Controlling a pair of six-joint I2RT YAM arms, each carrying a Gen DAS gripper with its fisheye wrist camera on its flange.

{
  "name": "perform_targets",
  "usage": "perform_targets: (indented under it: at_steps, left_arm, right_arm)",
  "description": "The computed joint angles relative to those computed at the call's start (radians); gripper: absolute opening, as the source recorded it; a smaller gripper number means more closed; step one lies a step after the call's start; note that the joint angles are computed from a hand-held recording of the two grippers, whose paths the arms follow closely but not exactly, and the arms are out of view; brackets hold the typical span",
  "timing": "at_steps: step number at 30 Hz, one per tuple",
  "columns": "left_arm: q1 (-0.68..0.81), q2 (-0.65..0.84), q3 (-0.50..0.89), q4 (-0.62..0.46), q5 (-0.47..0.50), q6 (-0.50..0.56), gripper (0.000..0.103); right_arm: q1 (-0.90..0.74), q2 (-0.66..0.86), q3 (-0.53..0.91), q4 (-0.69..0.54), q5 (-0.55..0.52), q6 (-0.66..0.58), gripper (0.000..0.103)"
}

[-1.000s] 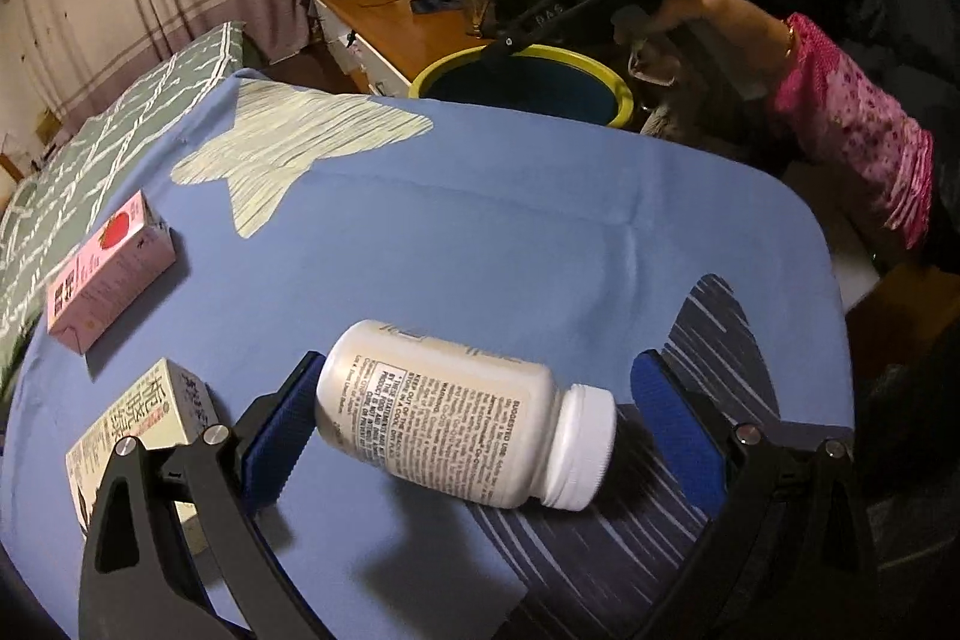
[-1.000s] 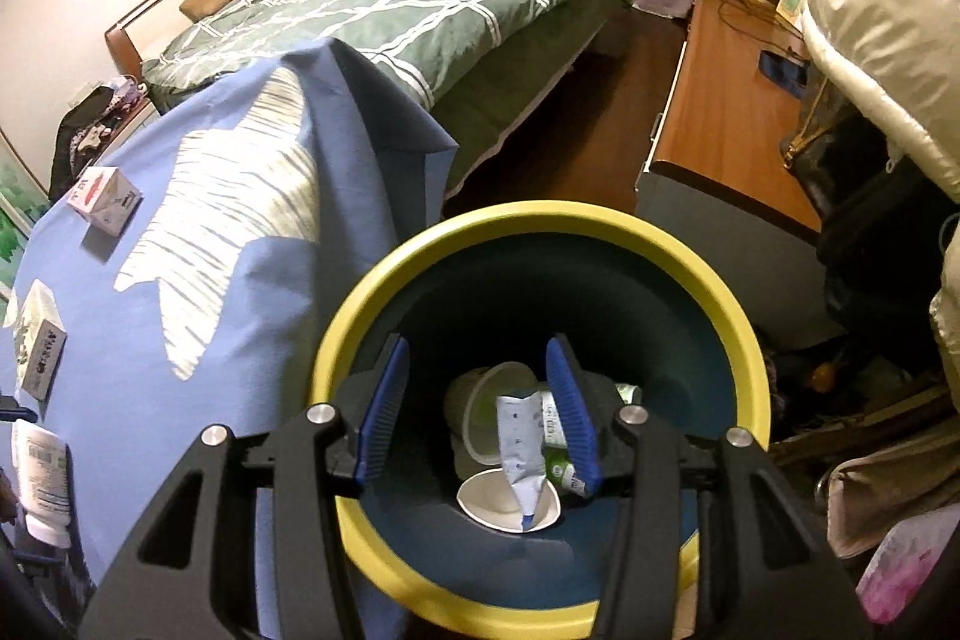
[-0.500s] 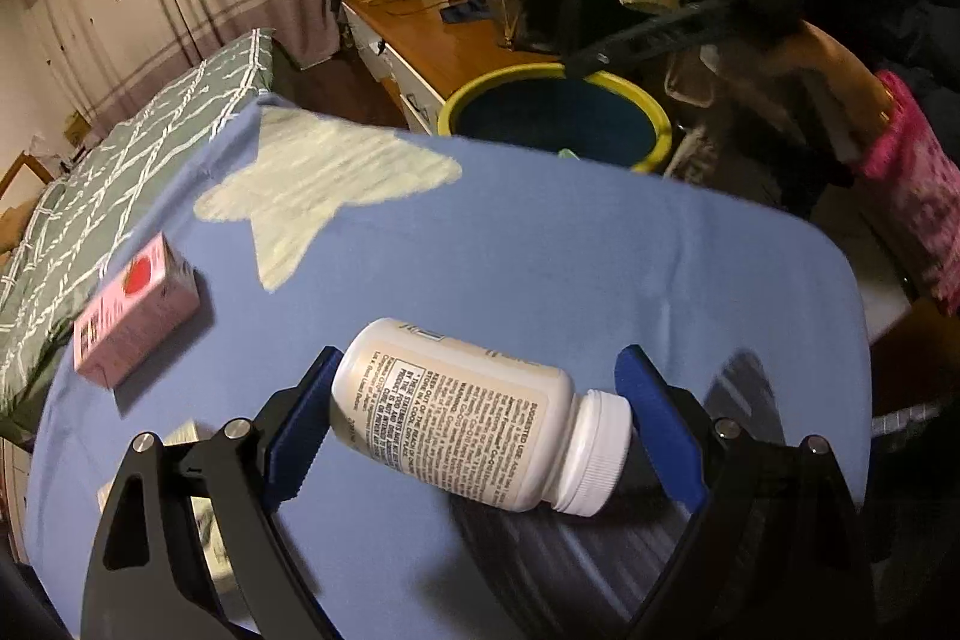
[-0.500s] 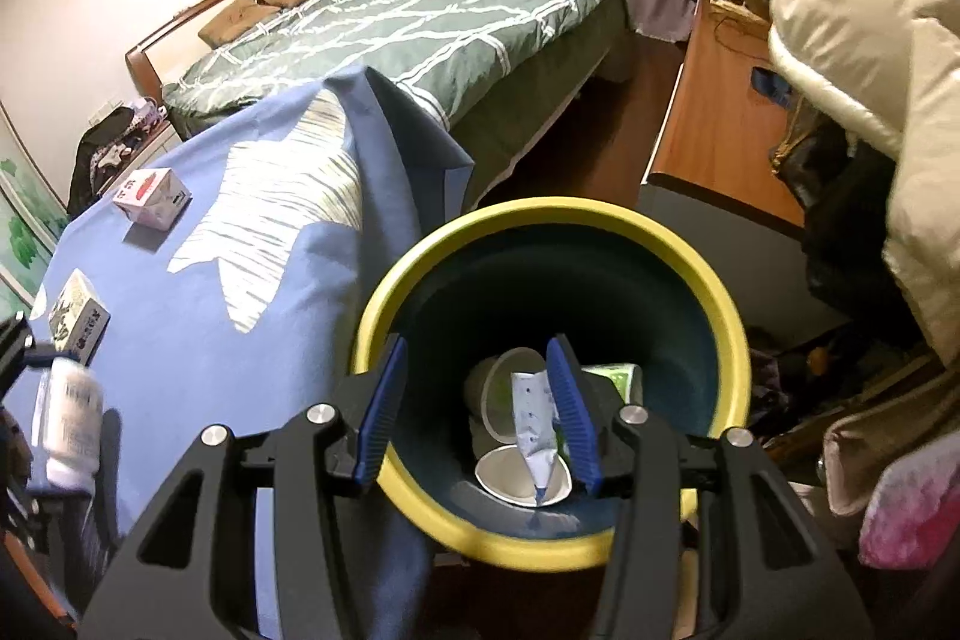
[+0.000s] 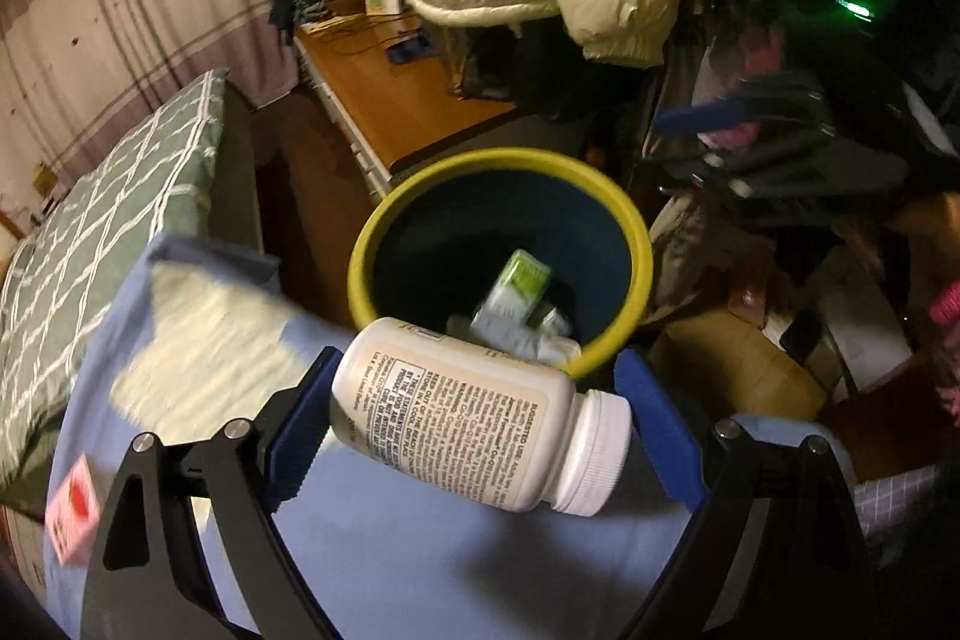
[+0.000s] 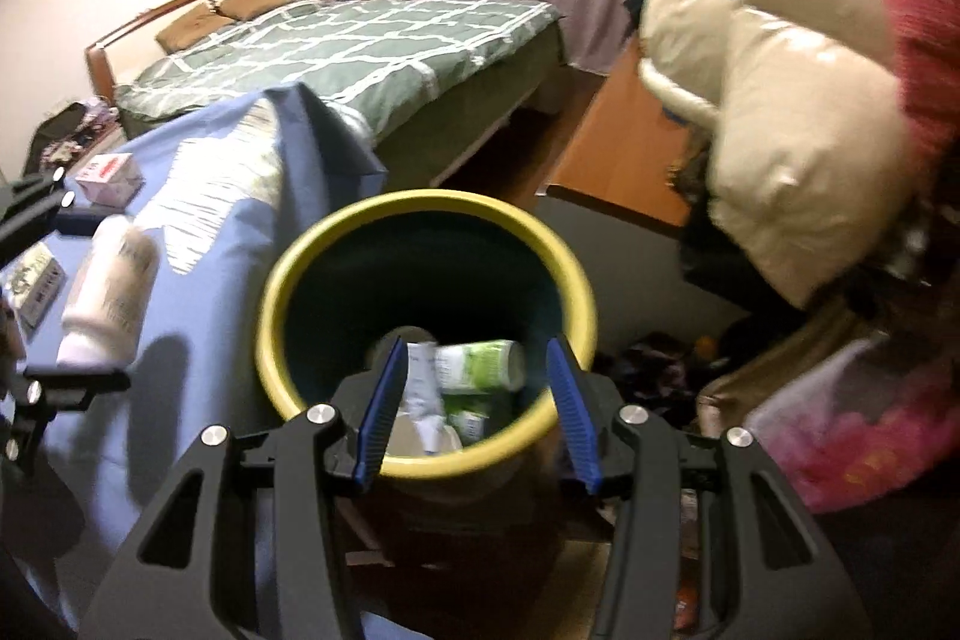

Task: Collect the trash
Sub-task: 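Grasp the white pill bottle with the left gripper and lift it, then carry the pill bottle over the bin and open the left gripper, then grasp the cream flower-print tea box with the right gripper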

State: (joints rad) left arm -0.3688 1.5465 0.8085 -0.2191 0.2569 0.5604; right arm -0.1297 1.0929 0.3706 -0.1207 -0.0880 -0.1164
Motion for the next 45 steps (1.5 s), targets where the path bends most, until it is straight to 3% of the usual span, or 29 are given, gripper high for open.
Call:
perform_targets:
  at_steps: [9,13,16,22,27,33,37,41,45]
  left_arm:
    - [-0.150,0.291,0.246,0.068,-0.113,-0.182,0.090]
    - [-0.167,0.331,0.278,0.106,-0.174,-0.264,0.098]
    - [-0.121,0.264,0.226,0.109,-0.134,-0.326,0.098]
    - [0.026,-0.066,-0.062,0.158,-0.078,-0.329,0.098]
    - [0.311,-0.373,-0.238,0.031,0.094,-0.275,0.098]
    - [0.839,-0.561,-0.308,-0.142,0.335,-0.043,0.098]
    - [1.185,-0.481,-0.284,-0.162,0.489,0.122,0.098]
    - [1.389,-0.321,-0.225,-0.093,0.549,0.167,0.098]
    - [1.547,-0.155,-0.112,-0.102,0.615,0.196,0.098]
  right_arm:
    - [-0.156,-0.064,-0.018,-0.055,-0.023,-0.086,0.047]
    - [-0.198,-0.082,-0.027,-0.061,-0.046,-0.113,0.054]
    - [-0.223,-0.089,-0.031,-0.072,-0.075,-0.139,0.054]
    - [-0.186,-0.073,-0.020,-0.087,-0.091,-0.137,0.054]
    - [-0.054,-0.044,0.001,-0.087,-0.070,-0.085,0.054]
    - [0.199,0.035,0.072,-0.068,-0.009,0.021,0.055]
    - [0.359,0.132,0.149,-0.040,0.005,0.069,0.055]
    - [0.530,0.248,0.256,-0.022,-0.007,0.095,0.055]
    - [0.645,0.351,0.357,-0.018,-0.128,0.050,0.057]
